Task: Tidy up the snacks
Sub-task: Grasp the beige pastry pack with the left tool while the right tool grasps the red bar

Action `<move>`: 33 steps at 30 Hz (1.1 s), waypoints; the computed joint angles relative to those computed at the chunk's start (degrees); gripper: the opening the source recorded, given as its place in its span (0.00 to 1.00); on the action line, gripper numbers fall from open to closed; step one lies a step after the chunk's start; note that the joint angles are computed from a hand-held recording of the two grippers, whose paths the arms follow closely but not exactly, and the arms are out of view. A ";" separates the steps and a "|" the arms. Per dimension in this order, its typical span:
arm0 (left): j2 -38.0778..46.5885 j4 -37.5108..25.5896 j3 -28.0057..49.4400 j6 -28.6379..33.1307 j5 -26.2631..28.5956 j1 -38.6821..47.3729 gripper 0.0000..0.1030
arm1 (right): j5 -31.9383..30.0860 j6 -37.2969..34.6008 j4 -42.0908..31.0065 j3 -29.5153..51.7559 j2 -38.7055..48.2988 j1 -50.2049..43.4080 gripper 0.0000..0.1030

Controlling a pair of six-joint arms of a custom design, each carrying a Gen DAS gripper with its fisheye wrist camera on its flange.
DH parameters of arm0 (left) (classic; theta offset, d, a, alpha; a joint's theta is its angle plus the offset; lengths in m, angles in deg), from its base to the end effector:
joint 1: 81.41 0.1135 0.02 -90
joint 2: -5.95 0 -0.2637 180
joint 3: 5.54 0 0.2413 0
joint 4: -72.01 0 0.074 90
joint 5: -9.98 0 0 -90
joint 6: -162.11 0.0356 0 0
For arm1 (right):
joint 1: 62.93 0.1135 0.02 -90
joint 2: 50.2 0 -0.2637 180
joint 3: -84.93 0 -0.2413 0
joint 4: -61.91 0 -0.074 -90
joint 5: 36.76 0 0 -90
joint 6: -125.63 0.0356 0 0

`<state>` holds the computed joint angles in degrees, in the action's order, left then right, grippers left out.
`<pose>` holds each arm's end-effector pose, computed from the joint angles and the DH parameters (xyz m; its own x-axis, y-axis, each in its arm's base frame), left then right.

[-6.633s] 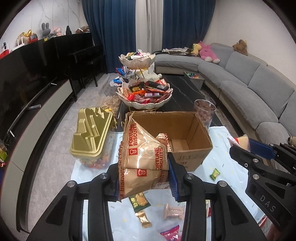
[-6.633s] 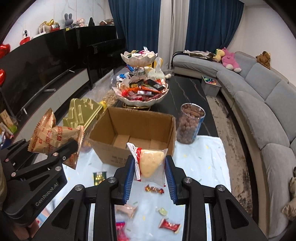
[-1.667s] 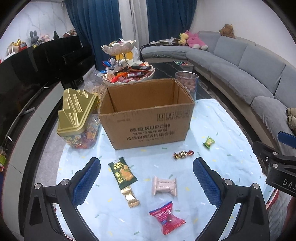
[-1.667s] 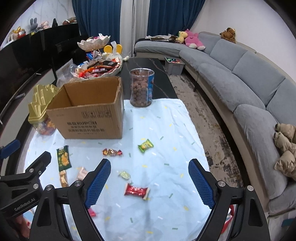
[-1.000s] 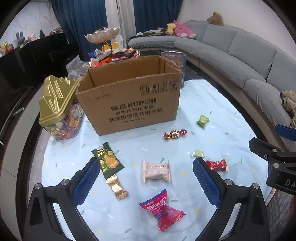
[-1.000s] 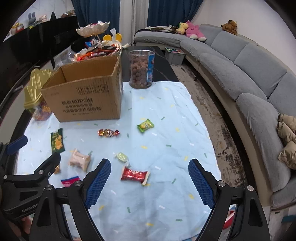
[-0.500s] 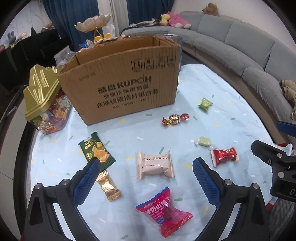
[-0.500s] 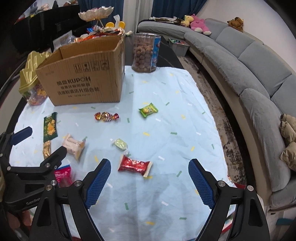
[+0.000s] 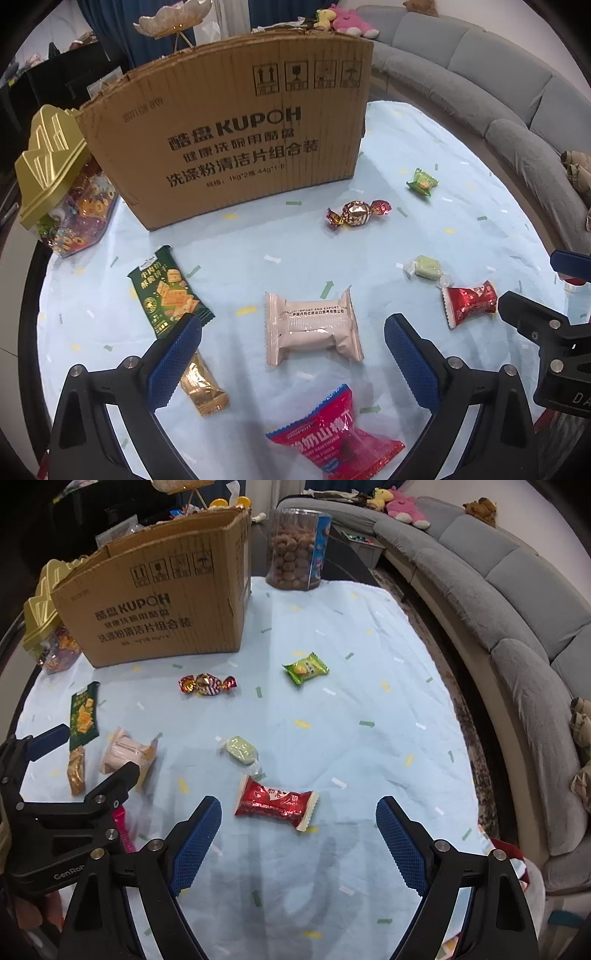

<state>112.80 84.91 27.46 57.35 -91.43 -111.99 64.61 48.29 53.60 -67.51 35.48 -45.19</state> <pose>0.1899 -0.1040 0.0389 -0.8338 0.2026 -0.5136 0.2105 0.9766 0.0435 0.1651 0.0455 0.0717 -0.9008 -0.0626 -0.4297 -0.0269 0.9957 -0.0887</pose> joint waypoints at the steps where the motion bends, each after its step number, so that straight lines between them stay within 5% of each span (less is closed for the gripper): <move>1: 0.94 0.41 0.35 0.11 0.31 0.27 0.97 | -0.18 -0.09 0.59 0.16 0.94 -0.24 0.84; 18: 12.91 3.41 6.51 1.51 4.42 3.77 0.87 | -3.02 0.23 10.50 4.83 19.27 -2.08 0.84; 33: 16.17 5.34 7.71 0.82 5.04 3.63 0.74 | -5.15 0.54 14.07 6.58 26.81 -3.57 0.83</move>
<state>128.97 90.25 35.17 58.17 -86.39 -108.35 59.46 48.83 67.67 -60.94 62.29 -48.75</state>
